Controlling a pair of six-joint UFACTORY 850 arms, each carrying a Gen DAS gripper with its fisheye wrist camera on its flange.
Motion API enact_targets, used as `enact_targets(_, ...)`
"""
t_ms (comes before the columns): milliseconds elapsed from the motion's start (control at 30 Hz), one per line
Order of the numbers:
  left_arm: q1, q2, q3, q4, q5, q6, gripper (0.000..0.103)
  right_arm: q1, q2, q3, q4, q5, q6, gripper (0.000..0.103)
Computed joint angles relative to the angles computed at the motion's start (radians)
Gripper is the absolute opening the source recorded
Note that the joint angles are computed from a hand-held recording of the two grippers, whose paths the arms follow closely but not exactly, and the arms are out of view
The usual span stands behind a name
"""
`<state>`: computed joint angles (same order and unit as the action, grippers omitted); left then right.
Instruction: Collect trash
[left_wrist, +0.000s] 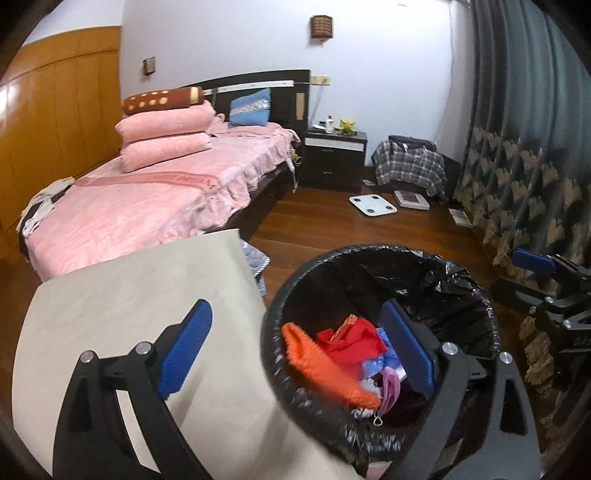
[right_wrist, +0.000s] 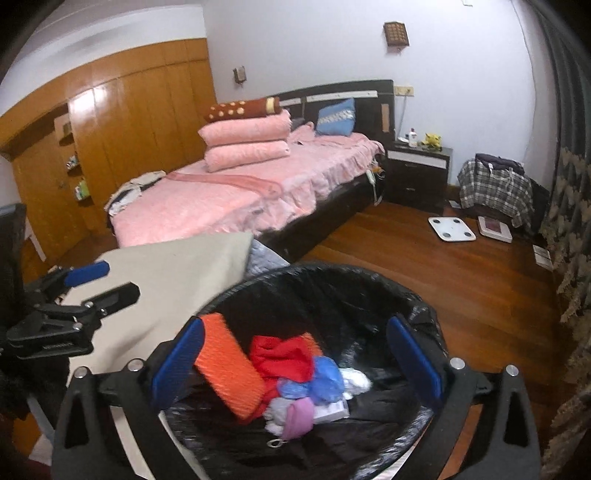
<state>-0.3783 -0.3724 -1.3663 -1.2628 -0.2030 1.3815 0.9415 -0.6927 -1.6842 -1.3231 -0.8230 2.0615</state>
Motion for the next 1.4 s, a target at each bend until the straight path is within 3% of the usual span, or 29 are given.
enact_targets(267,0.029,0.119,0.102,-0.121,0.019,0.072,0.093,0.049,-0.032,-0.119,0.044,-0.054,-0.082,0.097)
enact_targets(600,0.039,0.238,0.188,-0.354,0.023,0.294,0.095,0.095,-0.068,-0.229,0.053,-0.127,-0.168,0.097)
enact_targets(1200,0.047,0.314,0.250,-0.628,0.013,0.540,0.096,0.122,-0.090,-0.277,0.053,-0.186,-0.196,0.097)
enact_targets(1400,0.047,0.317,0.252,-0.636,0.015,0.547,0.096,0.125,-0.094,-0.283,0.055,-0.193,-0.200,0.097)
